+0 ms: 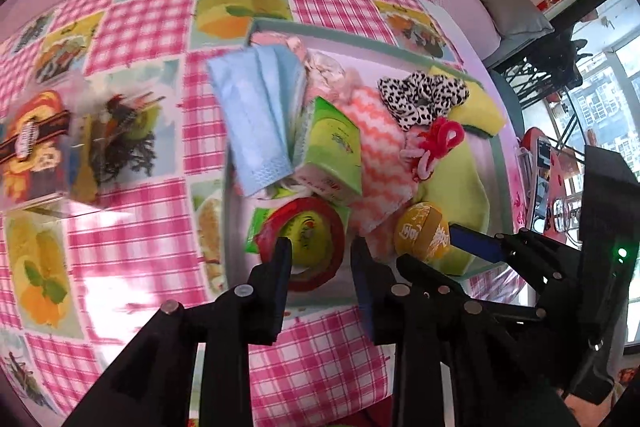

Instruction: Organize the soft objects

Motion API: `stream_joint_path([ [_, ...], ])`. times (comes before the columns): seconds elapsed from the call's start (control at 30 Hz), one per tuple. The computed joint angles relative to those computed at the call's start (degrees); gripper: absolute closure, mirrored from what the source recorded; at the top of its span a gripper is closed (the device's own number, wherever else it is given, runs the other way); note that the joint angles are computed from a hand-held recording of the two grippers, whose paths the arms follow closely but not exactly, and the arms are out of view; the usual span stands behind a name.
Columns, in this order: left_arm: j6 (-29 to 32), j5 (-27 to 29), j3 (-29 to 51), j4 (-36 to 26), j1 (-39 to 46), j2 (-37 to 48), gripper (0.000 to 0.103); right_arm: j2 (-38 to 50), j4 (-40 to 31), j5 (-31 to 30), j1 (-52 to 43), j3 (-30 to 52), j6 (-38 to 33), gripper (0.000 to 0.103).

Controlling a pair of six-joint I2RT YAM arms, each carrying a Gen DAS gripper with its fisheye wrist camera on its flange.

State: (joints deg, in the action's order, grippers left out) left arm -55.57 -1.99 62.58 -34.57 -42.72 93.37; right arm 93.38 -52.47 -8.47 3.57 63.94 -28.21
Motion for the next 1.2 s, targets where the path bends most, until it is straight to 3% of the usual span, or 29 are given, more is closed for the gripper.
stream_joint_path([
  [0.07, -0.77, -1.99, -1.45, -1.15, -0.41, -2.77, 0.070, -1.14, -0.08, 0.46, 1.23, -0.49, 1.08, 0.039],
  [0.17, -2.39, -6.00, -3.18, -5.21, -1.15, -6.47, 0.055, -2.34, 0.65, 0.95, 2.92, -1.26, 3.29, 0.036],
  [0.27, -3.74, -10.86, -5.20, -9.34, -2.56, -10.01, 0.054, -3.48, 1.16, 0.69, 3.52, -2.07, 5.31, 0.032],
  [0.33, -4.66, -13.35, -6.94, -11.43, -3.04, -12.04, 0.044, -4.53, 1.26, 0.67, 3.54, -2.76, 5.95, 0.028],
  [0.4, -6.45, -15.60, -9.18, -13.03, -3.57, -14.43, 0.030, -5.75, 1.99, 0.40, 3.89, -3.94, 7.07, 0.015],
  [0.5, -9.16, -17.77, -13.16, -14.55, -4.32, -18.60, 0.025, -8.18, 2.01, -0.06, 4.05, -5.49, 7.87, 0.011],
  [0.6, -13.13, -20.48, -15.40, -17.81, -6.23, -20.45, 0.008, -11.59, 1.28, -1.36, 4.23, -7.24, 8.24, 0.006],
  [0.67, -15.24, -21.46, -16.16, -20.20, -7.69, -20.96, 0.008, -13.70, 1.39, -1.64, 5.40, -8.50, 9.21, 0.000],
  [1.2, -32.76, -23.74, -23.91, -29.04, -19.64, -29.93, 0.008, -27.50, 0.62, 1.68, 17.25, -18.14, 21.42, 0.000],
])
